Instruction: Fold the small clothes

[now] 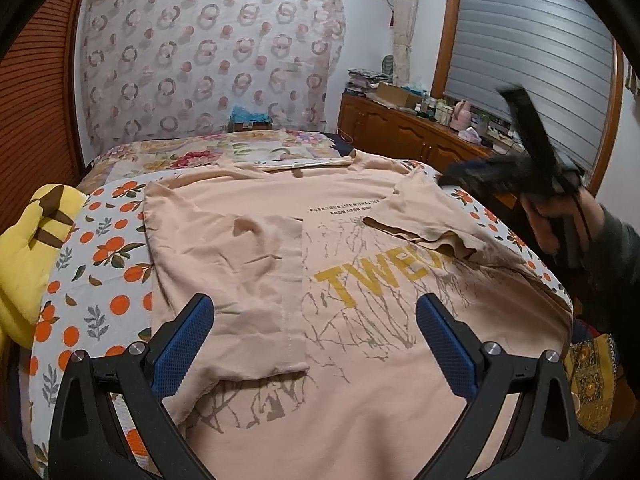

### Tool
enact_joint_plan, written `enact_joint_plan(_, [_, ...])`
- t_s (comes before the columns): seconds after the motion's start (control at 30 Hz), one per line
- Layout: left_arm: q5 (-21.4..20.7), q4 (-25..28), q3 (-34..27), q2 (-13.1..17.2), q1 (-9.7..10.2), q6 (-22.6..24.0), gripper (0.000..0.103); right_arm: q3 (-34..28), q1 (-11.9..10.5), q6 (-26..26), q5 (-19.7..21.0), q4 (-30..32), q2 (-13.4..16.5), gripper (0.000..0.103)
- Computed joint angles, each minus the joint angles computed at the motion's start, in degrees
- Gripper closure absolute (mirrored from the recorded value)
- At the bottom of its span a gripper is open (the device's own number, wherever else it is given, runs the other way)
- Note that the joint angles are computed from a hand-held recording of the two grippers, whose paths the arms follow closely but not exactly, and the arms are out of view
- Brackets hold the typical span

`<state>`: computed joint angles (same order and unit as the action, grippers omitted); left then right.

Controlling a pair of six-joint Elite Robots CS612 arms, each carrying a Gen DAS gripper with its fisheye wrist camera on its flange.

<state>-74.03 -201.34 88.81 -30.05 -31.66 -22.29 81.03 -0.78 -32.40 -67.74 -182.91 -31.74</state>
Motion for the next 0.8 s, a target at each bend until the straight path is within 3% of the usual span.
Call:
enact_joint_plan(0.17, [0.20,0.22,-0.16,-0.03,-0.01,-0.14,0.002,6.15,-1.08,-0.34,3.22,-2.08,-1.99,0.055])
enact_joint_plan(0.23, [0.15,0.12,-0.24,-0.03,-0.12,0.08,0.002,8.24,-1.31,-1.28,5.35,-2.41,-2.68,0.063])
enact_joint_plan(0.37, [0.09,0.37,-0.51,-0.02,-0.34,0.69,0.002,10.54,-1.10,-3.31,9.27,-1.07,-3.21,0.068])
enact_joint_plan(0.5, [-0.53,1.24,-0.97,0.14,-0.38,1.28,0.002,9.36,-0.06,-4.86,5.67,0.08,-1.83,0.068])
enact_joint_plan(0.8, [-1.20,2.19,-1.16,0.43,-0.24,0.63,0.002,4.97,1.03,-0.95,-1.33,-2.50,0.96,0.070])
